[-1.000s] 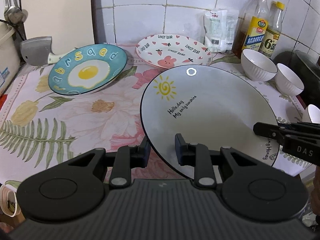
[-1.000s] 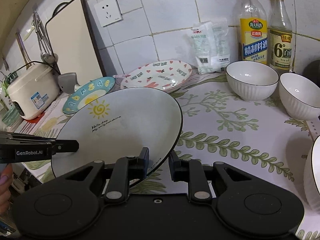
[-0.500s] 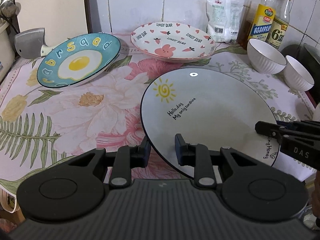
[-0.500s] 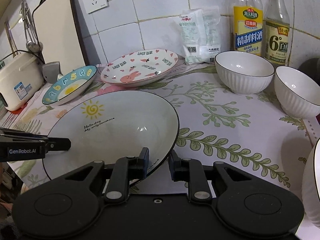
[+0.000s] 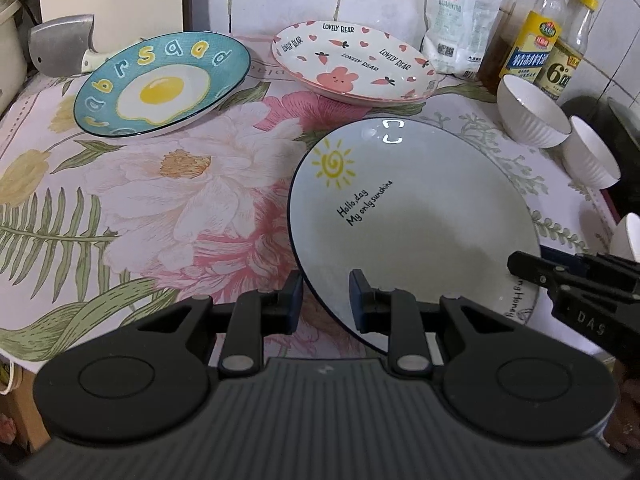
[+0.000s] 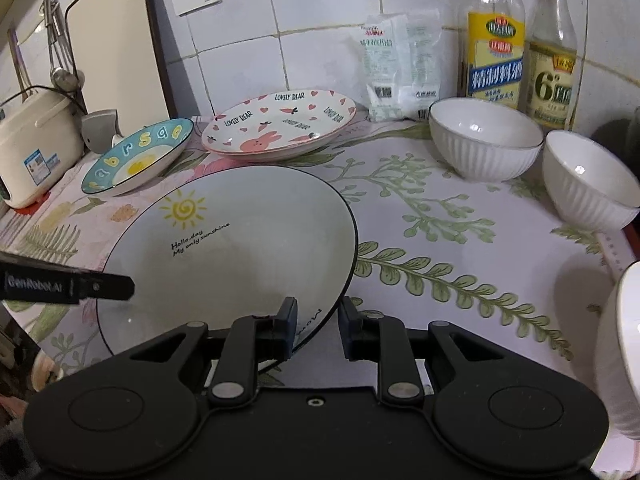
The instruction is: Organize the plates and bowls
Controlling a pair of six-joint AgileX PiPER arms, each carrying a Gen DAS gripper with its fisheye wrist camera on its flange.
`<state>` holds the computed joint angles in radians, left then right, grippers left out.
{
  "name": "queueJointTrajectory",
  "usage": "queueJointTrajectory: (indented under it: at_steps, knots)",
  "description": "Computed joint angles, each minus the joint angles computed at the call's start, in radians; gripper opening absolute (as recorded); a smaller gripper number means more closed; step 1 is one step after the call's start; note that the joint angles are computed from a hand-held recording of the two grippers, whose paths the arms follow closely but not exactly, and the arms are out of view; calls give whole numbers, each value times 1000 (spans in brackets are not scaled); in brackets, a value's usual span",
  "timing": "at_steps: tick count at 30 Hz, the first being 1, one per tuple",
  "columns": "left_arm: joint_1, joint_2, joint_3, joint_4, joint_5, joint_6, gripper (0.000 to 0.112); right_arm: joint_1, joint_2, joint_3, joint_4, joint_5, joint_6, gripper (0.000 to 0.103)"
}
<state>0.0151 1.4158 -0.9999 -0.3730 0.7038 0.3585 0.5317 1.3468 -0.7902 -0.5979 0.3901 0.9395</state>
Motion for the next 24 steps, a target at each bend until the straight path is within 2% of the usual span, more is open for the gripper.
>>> queueJointTrajectory:
  at_steps: [7,9,10,12,16,18,21,24]
  knots:
    - [56,-66,-61,-9,145,45,27,93,-129,-13,9,99,27,32]
    - [79,-79,-88,-8,194,51,29,124,-150,-41,15,132,18,39]
    - [90,-83,-103,-3,216,51,33,140,-155,-59,22,151,12,44]
    - [100,-90,-134,28,257,36,41,172,-165,-102,42,193,-2,46]
    - [139,-102,-189,67,338,54,42,232,-161,-191,61,268,-30,57]
    - [174,-106,-216,59,375,84,47,278,-152,-238,29,317,-12,64]
    - [234,-118,-250,37,417,144,53,321,-135,-297,19,362,-11,67]
    - [284,-115,-292,23,450,172,66,341,-117,-348,34,372,-29,70]
